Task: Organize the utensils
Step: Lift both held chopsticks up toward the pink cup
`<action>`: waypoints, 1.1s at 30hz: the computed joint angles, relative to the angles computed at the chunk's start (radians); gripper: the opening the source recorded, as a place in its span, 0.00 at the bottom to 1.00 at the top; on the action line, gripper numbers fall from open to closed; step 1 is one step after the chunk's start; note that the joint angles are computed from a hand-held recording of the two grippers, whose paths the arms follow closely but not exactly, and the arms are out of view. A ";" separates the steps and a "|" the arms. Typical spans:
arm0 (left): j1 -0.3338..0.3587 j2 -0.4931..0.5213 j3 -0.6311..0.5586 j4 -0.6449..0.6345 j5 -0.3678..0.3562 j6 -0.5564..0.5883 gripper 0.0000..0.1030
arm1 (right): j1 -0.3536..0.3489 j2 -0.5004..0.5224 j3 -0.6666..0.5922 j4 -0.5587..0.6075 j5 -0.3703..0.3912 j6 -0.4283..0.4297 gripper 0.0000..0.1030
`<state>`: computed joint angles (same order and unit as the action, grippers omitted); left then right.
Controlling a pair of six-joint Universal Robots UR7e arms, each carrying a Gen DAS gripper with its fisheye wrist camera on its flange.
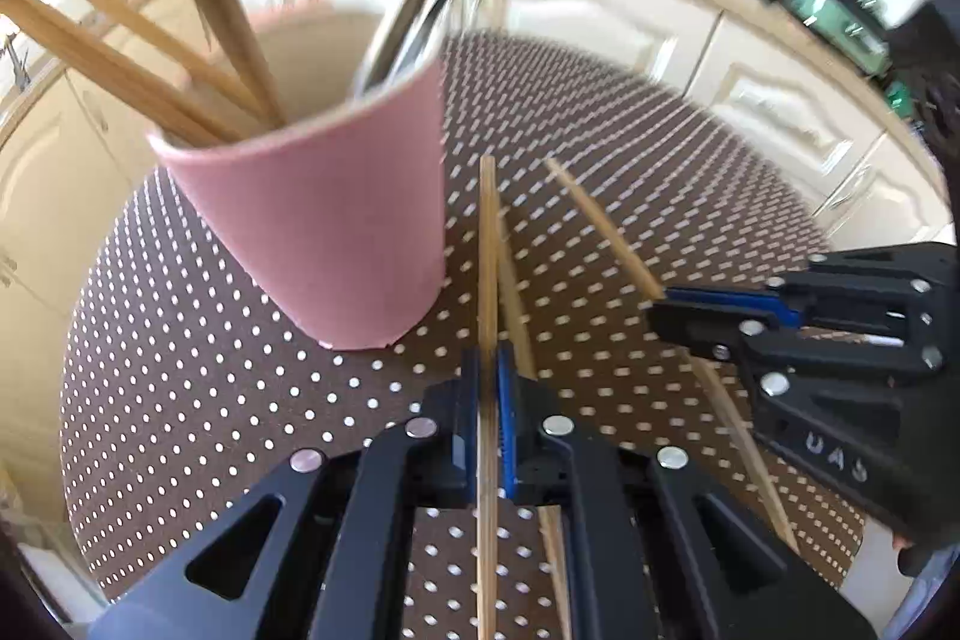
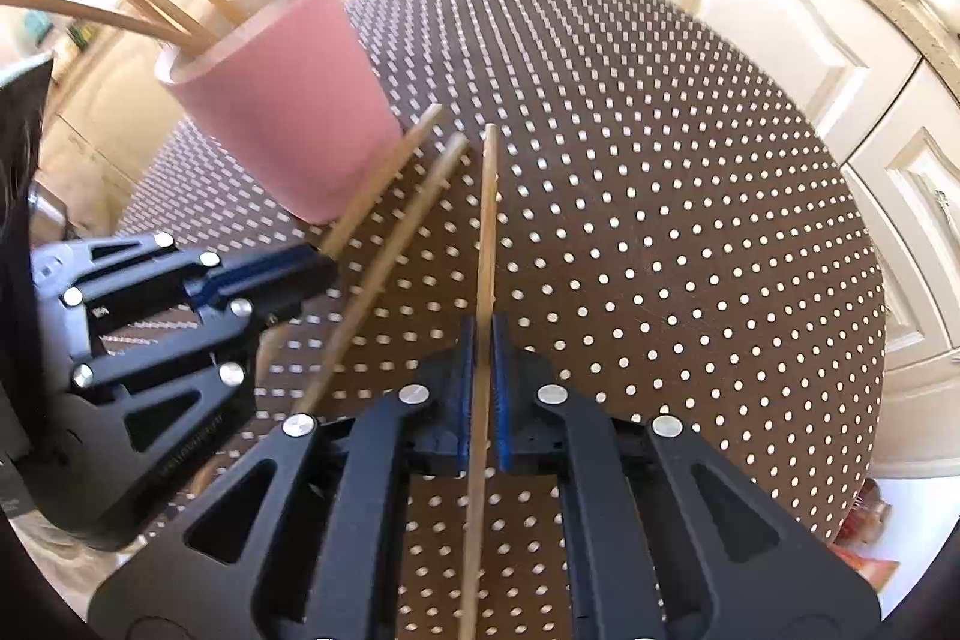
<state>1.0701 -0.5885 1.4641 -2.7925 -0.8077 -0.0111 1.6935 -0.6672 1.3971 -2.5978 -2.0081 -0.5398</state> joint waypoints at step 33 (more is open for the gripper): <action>-0.141 -0.052 0.395 -1.596 -0.252 0.562 0.06 | 0.041 -0.273 0.319 -0.365 0.409 -0.085 0.06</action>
<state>0.9290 -0.6405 1.8587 -4.3880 -1.0599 0.5511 1.7344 -0.9401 1.7163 -2.9628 -1.5994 -0.6248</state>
